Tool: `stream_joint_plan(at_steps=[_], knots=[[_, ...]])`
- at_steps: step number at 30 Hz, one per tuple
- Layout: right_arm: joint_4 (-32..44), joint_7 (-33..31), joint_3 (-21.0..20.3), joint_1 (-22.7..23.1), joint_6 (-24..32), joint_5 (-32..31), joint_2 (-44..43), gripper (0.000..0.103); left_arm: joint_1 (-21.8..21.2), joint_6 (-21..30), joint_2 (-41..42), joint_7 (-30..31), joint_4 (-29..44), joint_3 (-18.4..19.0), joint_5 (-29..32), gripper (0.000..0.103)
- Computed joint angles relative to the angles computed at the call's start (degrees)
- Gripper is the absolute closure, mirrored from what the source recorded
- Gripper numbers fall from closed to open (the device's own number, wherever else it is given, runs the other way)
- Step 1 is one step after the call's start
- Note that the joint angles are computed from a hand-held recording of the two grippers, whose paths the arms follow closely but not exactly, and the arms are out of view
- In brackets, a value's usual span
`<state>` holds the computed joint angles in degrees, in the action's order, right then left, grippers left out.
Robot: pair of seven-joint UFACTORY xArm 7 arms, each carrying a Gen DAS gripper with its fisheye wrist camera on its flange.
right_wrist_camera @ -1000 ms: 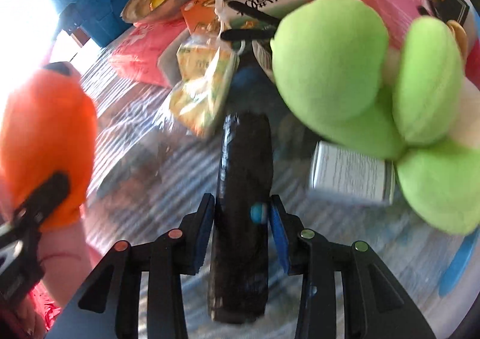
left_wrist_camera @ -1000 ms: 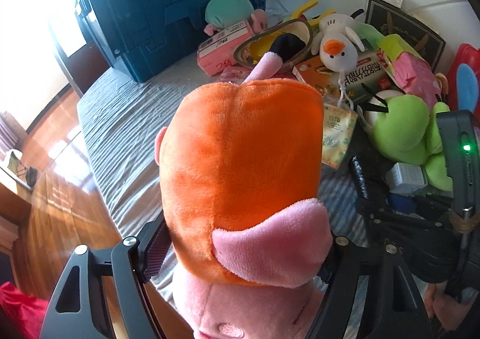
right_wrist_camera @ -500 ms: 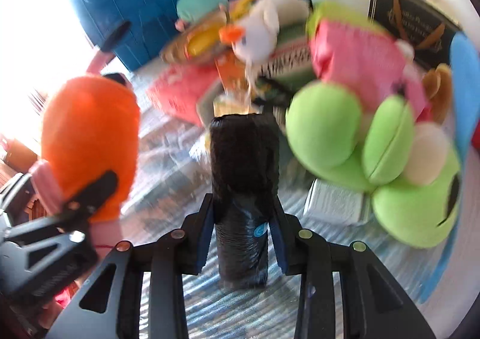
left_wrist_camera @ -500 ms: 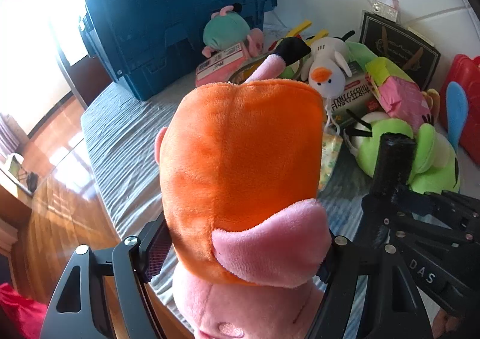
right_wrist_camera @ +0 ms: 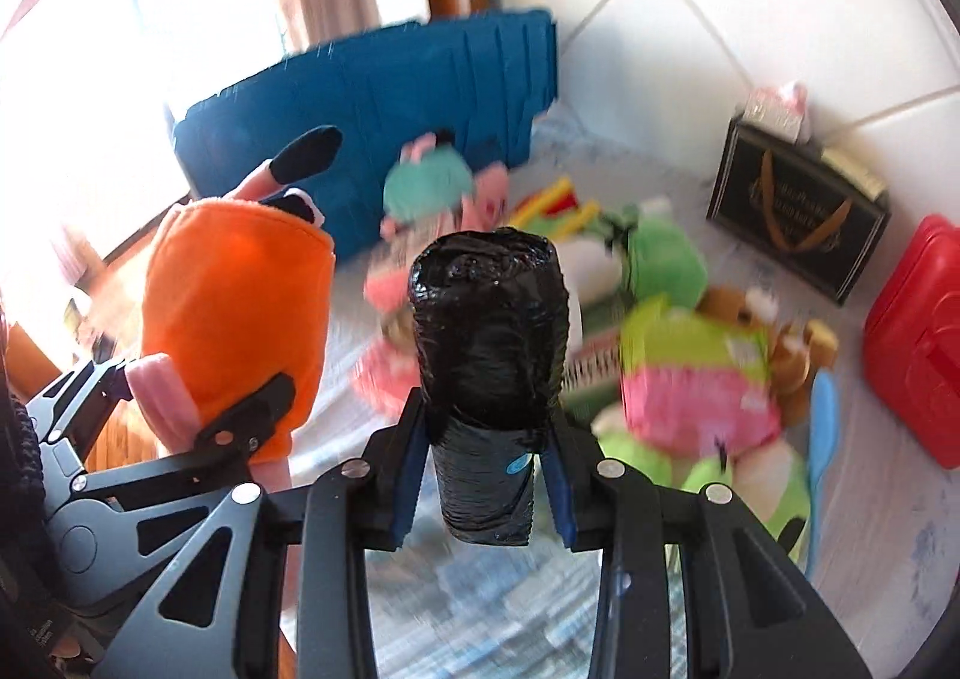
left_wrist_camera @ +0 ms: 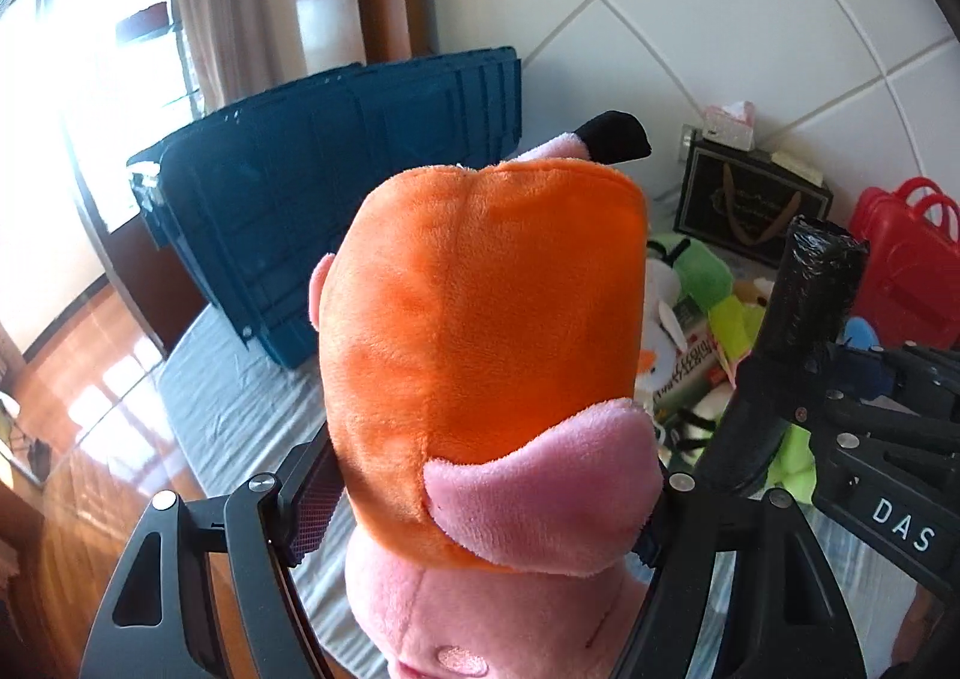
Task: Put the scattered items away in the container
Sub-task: 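Lift the plush and bottle over the blue crate and release both inside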
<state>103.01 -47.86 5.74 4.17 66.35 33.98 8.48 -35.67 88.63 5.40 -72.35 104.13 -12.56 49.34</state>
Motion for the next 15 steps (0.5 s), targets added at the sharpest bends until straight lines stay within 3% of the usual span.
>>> stream_joint_plan(at_steps=[8,15], knots=[[6.8,14.9,1.7,5.4,-6.0,-7.0,0.2,0.069,8.6,-11.0,-7.6,13.0,-4.1,0.7,-0.5,0.028],[15.9,19.7,3.2,8.7,-6.6,-12.3,5.8,0.069,14.6,-17.6,-7.7,17.4,-3.0,1.6,-2.4,0.028]])
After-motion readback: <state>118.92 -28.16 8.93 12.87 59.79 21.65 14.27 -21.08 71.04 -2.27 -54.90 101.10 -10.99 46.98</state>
